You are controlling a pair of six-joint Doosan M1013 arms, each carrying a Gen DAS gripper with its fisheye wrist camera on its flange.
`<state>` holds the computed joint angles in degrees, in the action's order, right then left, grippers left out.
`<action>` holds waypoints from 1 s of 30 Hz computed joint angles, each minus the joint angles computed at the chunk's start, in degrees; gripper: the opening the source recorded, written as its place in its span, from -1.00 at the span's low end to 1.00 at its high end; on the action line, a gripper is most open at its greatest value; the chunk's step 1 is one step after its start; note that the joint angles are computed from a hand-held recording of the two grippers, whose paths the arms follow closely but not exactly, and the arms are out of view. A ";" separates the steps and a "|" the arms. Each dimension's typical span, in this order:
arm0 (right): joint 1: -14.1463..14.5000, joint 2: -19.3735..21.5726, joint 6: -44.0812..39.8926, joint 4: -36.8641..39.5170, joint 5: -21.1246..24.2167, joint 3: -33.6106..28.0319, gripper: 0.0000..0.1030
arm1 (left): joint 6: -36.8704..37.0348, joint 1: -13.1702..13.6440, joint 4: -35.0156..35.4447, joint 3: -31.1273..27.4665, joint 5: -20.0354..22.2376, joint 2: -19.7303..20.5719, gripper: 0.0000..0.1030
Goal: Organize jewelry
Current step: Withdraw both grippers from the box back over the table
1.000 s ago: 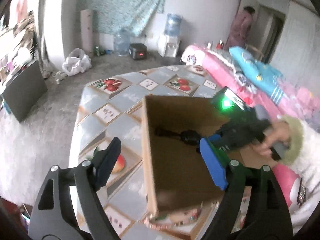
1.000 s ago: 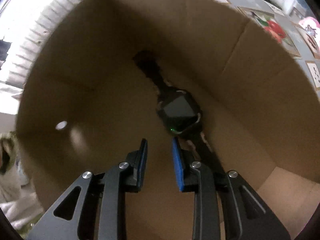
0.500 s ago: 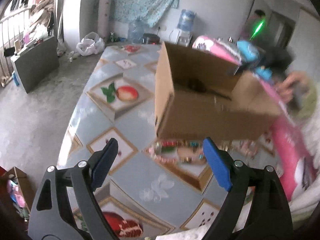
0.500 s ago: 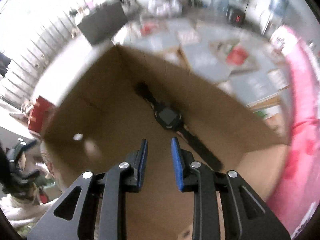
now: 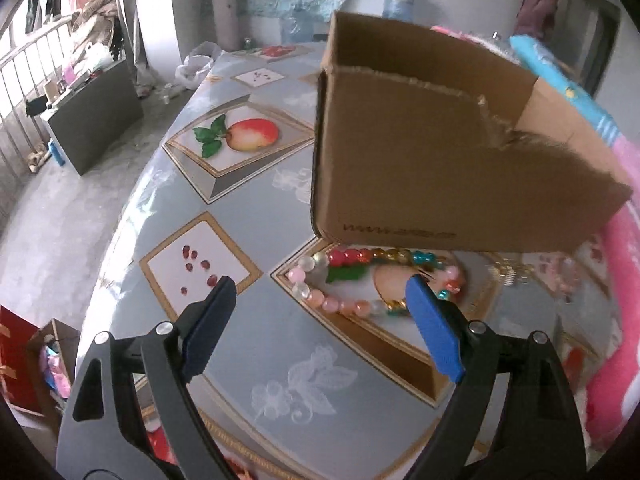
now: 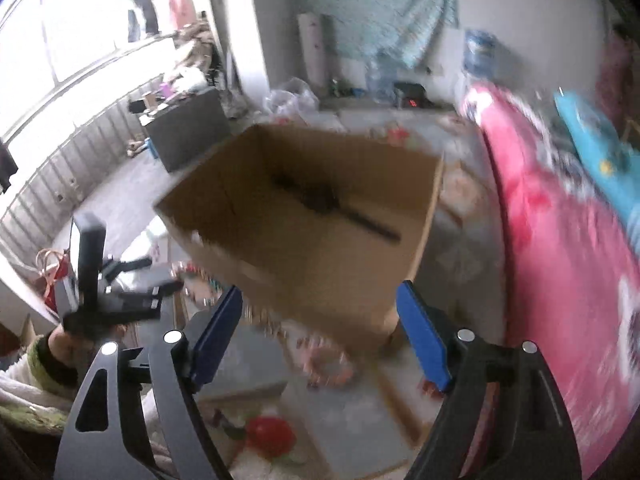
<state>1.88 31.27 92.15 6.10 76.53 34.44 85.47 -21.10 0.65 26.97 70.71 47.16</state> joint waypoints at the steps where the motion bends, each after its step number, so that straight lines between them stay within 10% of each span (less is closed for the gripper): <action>1: 0.05 -0.96 1.02 -0.12 -0.94 2.53 0.50 | 0.40 -0.30 1.18 -1.28 1.21 0.87 0.61; 30: 5.81 -8.85 2.87 -17.35 -22.05 18.93 0.87 | 5.15 1.04 0.64 5.14 2.65 -2.25 0.86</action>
<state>7.69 22.41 95.02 -11.25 54.47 53.37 90.62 -20.06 1.29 32.11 73.36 44.90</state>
